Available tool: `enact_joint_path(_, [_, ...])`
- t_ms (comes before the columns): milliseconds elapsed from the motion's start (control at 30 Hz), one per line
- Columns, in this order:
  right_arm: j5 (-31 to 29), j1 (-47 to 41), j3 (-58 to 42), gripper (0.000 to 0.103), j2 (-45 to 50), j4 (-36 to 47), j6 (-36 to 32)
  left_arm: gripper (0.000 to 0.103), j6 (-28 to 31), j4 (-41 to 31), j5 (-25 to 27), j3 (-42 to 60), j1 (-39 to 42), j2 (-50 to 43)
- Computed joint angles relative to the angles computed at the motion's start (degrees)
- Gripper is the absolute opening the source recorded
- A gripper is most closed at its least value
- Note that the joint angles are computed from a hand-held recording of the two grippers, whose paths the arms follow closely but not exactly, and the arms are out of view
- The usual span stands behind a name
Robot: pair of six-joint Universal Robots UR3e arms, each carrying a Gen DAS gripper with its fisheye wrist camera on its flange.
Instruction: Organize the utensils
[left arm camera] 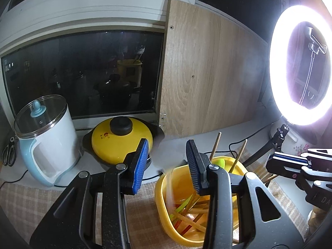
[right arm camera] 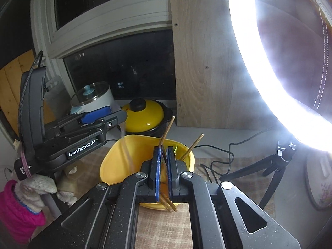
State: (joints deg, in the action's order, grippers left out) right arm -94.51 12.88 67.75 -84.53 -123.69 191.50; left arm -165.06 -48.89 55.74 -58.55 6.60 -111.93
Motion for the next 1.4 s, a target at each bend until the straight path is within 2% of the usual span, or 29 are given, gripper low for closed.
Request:
enact_joint_path(400, [2.54,-0.25,2.38,0.004,-2.85,-0.81,0.55,0.040,-0.63,0.71,-1.48,-6.22,3.59,7.12])
enact_joint_path(833, [6.68,-1.24,11.70,0.005,-13.25,-2.88,1.88,0.040,1.64,-1.52,-5.07,-20.45,10.42,25.26])
enact_joint_path(900, [7.03,-1.35,13.62,0.013,-15.52,-3.13,1.66,0.040,2.20,-2.26,-5.17,-22.58,11.14,28.18])
enact_joint_path(933, [7.05,-1.29,14.59,0.021,-16.84,-3.15,1.46,0.041,2.44,-2.81,-5.59,-23.86,11.76,30.00])
enact_joint_path(967, [7.25,-1.34,15.76,0.028,-18.32,-3.43,1.27,0.047,2.70,-3.61,-5.95,-25.18,12.45,32.04])
enact_joint_path(1000, [7.26,-1.32,16.37,0.028,-19.21,-3.54,1.17,0.054,2.92,-4.12,-6.23,-26.34,13.04,33.72])
enact_joint_path(1100, [6.66,-0.80,18.38,0.029,-22.74,-3.19,0.84,0.058,4.59,-7.79,-8.04,-30.13,15.93,40.52])
enact_joint_path(1133, [6.37,-0.56,18.89,0.034,-23.69,-3.08,0.84,0.059,5.29,-9.26,-8.33,-30.88,16.61,42.41])
enact_joint_path(1167, [5.90,-0.32,19.23,0.043,-24.51,-2.77,0.95,0.065,5.98,-10.60,-8.67,-31.68,17.39,44.24])
enact_joint_path(1200, [6.00,-0.34,19.69,0.048,-25.39,-2.74,1.02,0.074,6.98,-12.69,-9.23,-32.52,18.53,46.57])
enact_joint_path(1233, [6.07,-0.33,20.56,0.054,-26.62,-2.87,1.19,0.079,7.59,-14.22,-9.98,-33.21,19.46,48.27])
enact_joint_path(1267, [5.74,-0.04,21.20,0.055,-27.51,-2.91,1.38,0.084,8.74,-16.62,-11.44,-33.73,21.02,50.27])
enact_joint_path(1333, [4.90,0.67,22.23,0.055,-29.12,-2.61,1.35,0.085,11.48,-22.21,-13.59,-34.23,24.12,54.34])
enact_joint_path(1400, [3.85,1.58,22.85,0.062,-29.98,-2.32,1.44,0.087,14.73,-28.38,-15.06,-34.08,26.97,57.95])
